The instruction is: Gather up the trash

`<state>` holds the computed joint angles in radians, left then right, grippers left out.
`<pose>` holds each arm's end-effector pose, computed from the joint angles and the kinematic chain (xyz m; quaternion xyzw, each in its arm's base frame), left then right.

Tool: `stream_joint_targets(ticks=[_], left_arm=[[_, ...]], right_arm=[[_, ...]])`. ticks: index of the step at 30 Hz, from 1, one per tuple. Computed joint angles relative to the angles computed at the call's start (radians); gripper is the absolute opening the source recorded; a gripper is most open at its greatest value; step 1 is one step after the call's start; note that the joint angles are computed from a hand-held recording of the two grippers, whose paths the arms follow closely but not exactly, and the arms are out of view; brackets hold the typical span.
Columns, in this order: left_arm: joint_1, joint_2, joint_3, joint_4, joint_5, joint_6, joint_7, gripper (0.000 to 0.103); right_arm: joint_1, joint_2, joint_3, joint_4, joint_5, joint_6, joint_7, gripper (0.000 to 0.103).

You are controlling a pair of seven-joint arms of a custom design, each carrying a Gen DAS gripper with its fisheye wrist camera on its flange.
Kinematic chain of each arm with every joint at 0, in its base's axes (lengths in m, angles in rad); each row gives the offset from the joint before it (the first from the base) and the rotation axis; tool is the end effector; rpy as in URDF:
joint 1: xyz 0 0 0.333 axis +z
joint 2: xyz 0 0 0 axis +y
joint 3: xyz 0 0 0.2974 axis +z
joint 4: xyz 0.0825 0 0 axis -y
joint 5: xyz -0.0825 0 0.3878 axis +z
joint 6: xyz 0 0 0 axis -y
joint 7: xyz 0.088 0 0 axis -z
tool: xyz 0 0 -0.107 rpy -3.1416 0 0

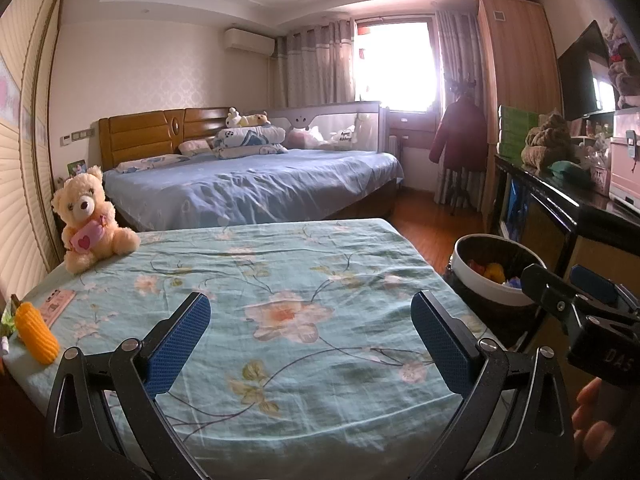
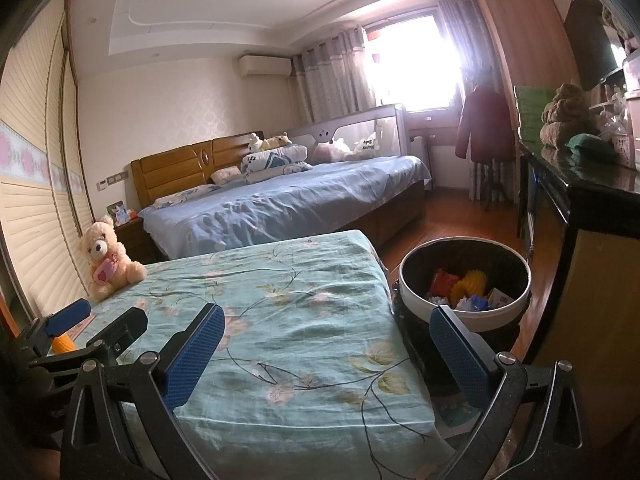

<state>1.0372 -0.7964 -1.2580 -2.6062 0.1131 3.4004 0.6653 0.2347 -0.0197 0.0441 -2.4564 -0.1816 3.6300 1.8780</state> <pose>0.4553 -0.1511 0.4272 -0.6397 0.5173 -0.3562 0.4430 0.4945 0.1657 0.4310 -0.6390 0.5277 -0.2735 0.4882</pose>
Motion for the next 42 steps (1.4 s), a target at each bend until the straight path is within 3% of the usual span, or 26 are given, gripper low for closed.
stream_joint_targets(ticks=[17, 42], left_arm=[[0.032, 0.024, -0.028, 0.007, 0.0, 0.014, 0.004, 0.103], [0.056, 0.075, -0.038, 0.03, 0.021, -0.006, 0.017, 0.103]], right_arm=[[0.007, -0.006, 0.002, -0.006, -0.013, -0.009, 0.012, 0.103], [-0.042, 0.033, -0.016, 0.06, -0.238, -0.067, 0.212, 0.103]])
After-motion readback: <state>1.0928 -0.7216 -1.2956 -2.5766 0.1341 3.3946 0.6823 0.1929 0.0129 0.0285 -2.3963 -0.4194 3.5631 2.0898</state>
